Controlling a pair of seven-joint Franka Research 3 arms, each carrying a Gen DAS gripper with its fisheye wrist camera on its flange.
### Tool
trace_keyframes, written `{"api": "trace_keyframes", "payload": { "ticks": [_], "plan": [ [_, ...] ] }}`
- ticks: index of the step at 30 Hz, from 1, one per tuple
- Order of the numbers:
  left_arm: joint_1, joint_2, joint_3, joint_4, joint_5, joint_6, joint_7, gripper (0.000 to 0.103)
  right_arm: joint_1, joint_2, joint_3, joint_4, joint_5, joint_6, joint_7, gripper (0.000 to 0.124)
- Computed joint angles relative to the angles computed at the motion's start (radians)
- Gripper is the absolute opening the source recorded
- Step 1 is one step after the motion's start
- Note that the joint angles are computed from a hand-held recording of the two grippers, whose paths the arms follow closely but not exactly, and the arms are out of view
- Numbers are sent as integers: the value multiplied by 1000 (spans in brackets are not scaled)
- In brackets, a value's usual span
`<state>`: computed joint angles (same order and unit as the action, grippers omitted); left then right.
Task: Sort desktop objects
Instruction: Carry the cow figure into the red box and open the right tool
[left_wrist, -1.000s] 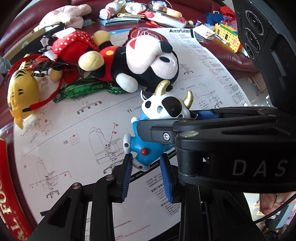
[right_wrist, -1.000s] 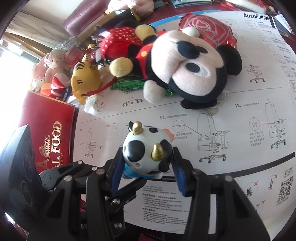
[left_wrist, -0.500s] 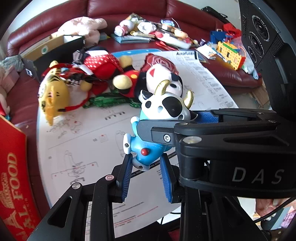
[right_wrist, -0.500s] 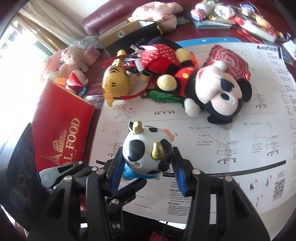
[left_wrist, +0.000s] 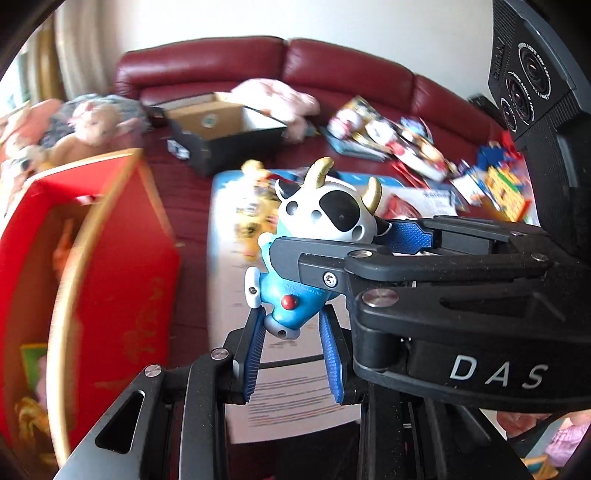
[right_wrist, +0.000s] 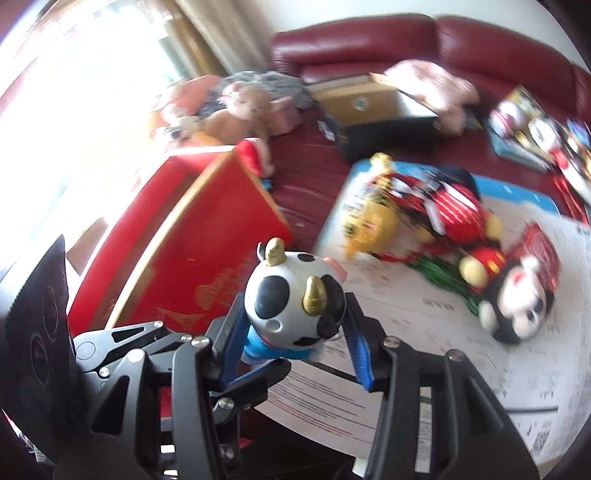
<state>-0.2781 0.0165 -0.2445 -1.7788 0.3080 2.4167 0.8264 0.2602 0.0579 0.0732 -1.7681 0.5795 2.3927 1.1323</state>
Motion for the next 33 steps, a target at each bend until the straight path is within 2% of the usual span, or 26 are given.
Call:
{"api": "trace_keyframes", "payload": {
  "ticks": [5, 11, 18, 25, 27, 29, 31, 33],
  "plan": [
    [65, -247, 27, -217, 51, -4, -143, 30, 74, 65, 63, 151, -6, -35, -47, 49],
    [128, -471, 51, -427, 19, -76, -230, 30, 179, 176, 125, 320, -45, -100, -84, 49],
    [129, -594, 95, -598, -101, -111, -229, 30, 265, 291, 144, 423, -117, -228, -47, 49],
    [134, -606, 101, -613, -151, -150, -208, 30, 282, 343, 137, 470, -144, -306, -18, 51],
    [136, -589, 97, -599, -155, -163, -205, 35, 284, 351, 135, 479, -145, -309, -7, 53],
    [138, -566, 91, -584, -154, -172, -205, 69, 284, 347, 131, 471, -146, -288, 3, 65],
    [142, -559, 82, -580, -145, -169, -213, 77, 282, 338, 128, 458, -147, -263, 9, 66],
    [145, -550, 75, -570, -135, -174, -220, 77, 277, 333, 126, 453, -148, -254, 15, 66]
  ]
}}
